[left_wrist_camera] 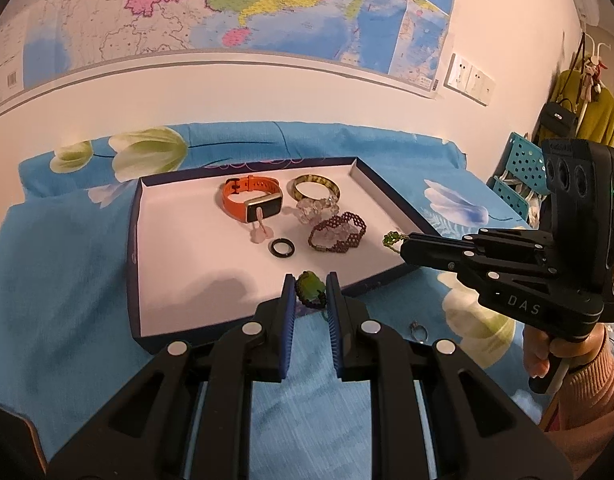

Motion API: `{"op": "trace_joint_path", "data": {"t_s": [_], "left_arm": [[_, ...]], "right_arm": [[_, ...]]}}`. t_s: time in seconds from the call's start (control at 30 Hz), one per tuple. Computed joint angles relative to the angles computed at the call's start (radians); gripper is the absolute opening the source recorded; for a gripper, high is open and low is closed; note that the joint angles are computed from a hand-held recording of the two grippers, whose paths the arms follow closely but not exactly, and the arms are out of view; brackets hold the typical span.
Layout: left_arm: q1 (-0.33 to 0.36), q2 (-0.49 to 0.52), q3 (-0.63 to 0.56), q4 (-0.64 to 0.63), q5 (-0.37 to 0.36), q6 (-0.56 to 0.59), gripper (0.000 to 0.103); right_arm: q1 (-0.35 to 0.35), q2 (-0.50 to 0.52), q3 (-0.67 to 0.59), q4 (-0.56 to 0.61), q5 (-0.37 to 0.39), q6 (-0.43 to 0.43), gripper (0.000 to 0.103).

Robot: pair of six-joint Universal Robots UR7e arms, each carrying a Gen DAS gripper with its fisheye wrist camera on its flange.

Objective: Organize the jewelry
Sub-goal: 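Carry both green rings in the grippers over the box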

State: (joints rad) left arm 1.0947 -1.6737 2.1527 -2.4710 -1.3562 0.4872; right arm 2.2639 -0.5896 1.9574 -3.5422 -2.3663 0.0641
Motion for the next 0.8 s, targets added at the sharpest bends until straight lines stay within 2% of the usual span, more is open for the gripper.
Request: {"op": "trace_joint_path", "data": {"t_s": [0.8], "left_arm": [[0.009,0.099,-0.054,-0.071,0.006,-0.02,0.016]], "right_arm": [[-0.035,0.009,-0.038,0.01,0.005,-0.04,0.001]]}}
